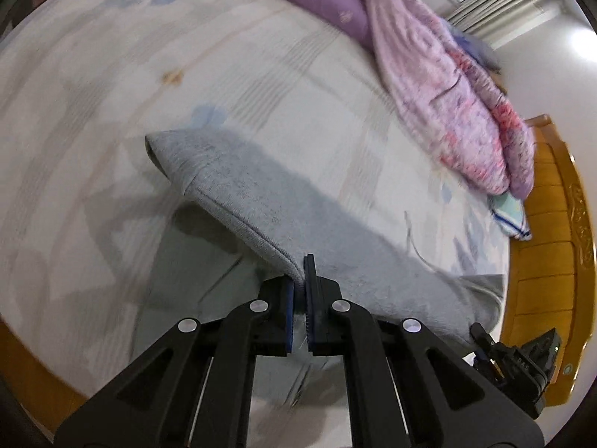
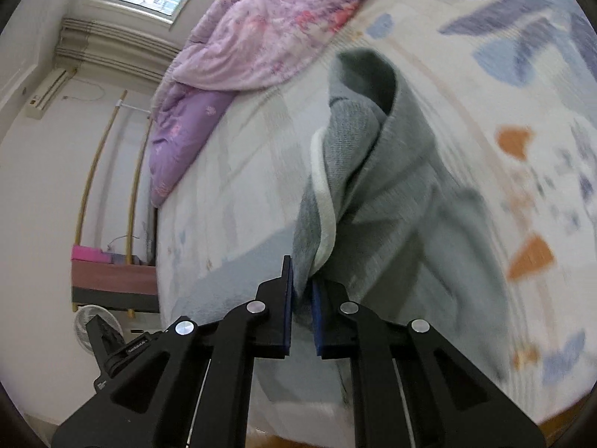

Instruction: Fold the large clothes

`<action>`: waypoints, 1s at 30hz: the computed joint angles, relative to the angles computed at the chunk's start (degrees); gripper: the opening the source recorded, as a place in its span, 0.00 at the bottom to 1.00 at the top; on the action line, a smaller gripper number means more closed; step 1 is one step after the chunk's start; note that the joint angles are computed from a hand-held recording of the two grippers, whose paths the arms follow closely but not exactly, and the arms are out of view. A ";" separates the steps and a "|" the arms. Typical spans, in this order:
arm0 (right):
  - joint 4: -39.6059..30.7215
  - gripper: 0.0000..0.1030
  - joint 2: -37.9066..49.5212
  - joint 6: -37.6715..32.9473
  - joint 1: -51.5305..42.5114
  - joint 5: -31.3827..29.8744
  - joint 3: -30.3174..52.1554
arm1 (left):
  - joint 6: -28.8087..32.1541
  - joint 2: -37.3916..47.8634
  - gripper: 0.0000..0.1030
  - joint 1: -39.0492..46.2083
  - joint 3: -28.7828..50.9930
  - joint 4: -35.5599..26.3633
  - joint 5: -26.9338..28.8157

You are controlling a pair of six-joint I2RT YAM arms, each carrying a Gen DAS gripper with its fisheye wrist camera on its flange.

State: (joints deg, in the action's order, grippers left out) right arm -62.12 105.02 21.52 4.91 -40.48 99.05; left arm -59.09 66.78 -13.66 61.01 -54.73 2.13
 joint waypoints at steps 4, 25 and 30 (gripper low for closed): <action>4.39 0.08 -10.41 1.58 -0.46 3.70 -16.84 | -3.18 -5.25 0.04 -5.84 -6.96 -1.23 -1.62; 12.80 0.18 -24.30 8.98 -0.74 13.89 -43.48 | -17.42 -23.15 0.14 -22.07 -32.40 4.26 1.41; -0.63 0.48 -26.67 7.76 4.59 27.39 -32.27 | -24.43 -35.65 0.69 -31.36 -27.42 -8.46 -8.68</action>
